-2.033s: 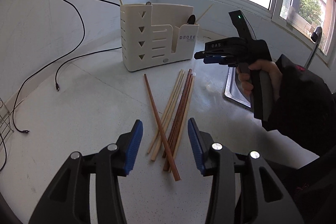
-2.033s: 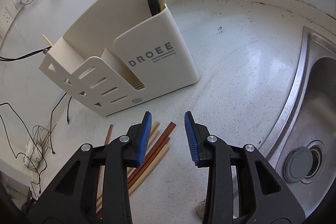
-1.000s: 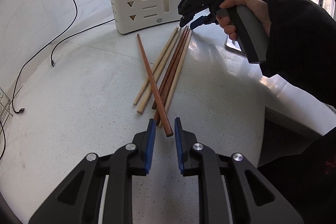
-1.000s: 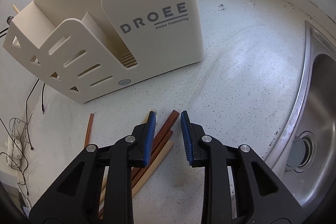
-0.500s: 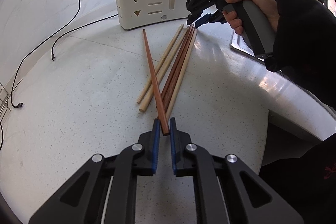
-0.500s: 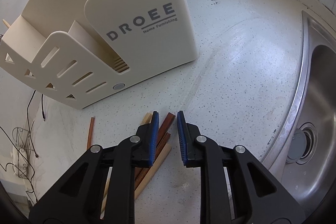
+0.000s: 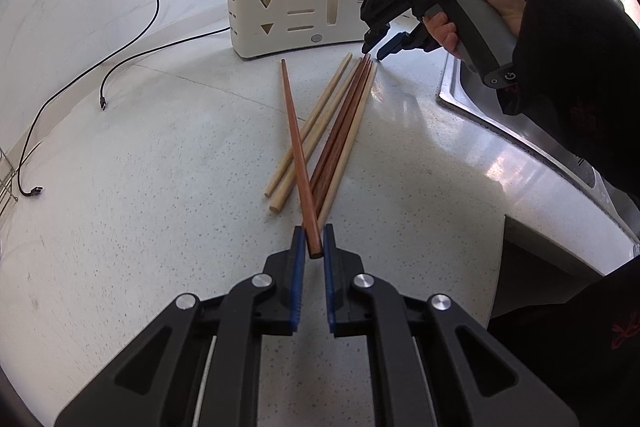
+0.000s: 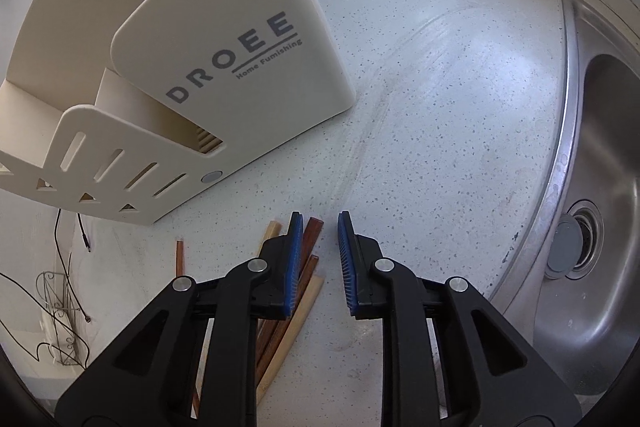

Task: Organize utensils
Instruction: 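Grasp a reddish-brown chopstick with the left gripper while the right grasps a dark chopstick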

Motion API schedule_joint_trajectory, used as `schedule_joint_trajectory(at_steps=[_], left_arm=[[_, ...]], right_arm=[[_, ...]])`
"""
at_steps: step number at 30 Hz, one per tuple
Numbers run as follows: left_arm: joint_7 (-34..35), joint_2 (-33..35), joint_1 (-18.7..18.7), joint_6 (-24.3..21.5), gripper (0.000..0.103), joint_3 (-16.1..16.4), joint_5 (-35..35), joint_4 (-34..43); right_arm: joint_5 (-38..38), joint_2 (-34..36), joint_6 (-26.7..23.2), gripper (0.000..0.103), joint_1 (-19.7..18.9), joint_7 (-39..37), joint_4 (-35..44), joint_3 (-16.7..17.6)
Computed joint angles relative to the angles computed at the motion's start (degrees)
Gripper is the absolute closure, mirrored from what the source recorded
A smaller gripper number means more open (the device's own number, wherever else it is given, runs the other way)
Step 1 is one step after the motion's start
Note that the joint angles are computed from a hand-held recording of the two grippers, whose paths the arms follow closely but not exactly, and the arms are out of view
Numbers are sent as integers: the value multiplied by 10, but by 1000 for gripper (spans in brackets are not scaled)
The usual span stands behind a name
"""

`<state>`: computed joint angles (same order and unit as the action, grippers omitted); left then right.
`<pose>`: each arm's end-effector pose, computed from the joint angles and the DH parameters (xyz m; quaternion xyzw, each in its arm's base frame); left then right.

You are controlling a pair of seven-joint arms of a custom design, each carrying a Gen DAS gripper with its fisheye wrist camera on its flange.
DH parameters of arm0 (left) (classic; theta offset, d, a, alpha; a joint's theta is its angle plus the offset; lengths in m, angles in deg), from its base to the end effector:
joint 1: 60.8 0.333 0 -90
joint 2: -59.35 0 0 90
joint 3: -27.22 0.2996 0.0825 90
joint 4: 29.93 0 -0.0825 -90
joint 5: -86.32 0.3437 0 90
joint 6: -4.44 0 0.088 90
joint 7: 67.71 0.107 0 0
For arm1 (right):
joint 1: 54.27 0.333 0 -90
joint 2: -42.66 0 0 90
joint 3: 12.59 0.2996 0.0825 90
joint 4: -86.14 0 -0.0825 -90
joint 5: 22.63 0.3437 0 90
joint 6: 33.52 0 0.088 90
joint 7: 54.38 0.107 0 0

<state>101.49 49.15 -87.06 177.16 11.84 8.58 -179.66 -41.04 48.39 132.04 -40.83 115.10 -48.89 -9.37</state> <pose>0.3486 -0.2127 0.3563 -0.3505 0.8761 -0.3134 0.1064 0.4889 0.1654 0.3469 -0.3646 0.9039 -0.0581 0.2159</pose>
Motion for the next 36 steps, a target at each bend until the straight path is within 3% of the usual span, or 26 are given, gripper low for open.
schedule_joint_trajectory(at_steps=[7, 14, 17, 20, 23, 27, 33, 36], left_arm=[[1, -4, -2, 2, 95, 1, -3, -3], [0, -9, -2, -2, 95, 4, -1, -5], [3, -11, -2, -1, 95, 4, -7, -4], [2, -11, -2, 9, 95, 1, -12, -3], [-10, -14, 0, 12, 96, 3, -6, -1], [-14, -25, 4, 3, 96, 10, -4, 3], [-27, -46, 9, -9, 96, 19, 15, 11], [-23, -52, 8, -8, 96, 22, 17, 23]], right_arm=[[-43, 35, -79, 85, 23, 38, 71, -1], [-82, 114, -302, 92, 69, 57, 234, 5], [-110, 131, -346, 93, 88, 88, 266, 0], [-136, 125, -325, 94, 93, 131, 253, -6], [-198, 83, -212, 95, 88, 207, 169, -19], [-350, 37, -133, 95, 93, 348, 103, -37], [-610, -38, -81, 96, 70, 577, 42, -24], [-711, -79, -79, 96, 51, 649, 20, -6]])
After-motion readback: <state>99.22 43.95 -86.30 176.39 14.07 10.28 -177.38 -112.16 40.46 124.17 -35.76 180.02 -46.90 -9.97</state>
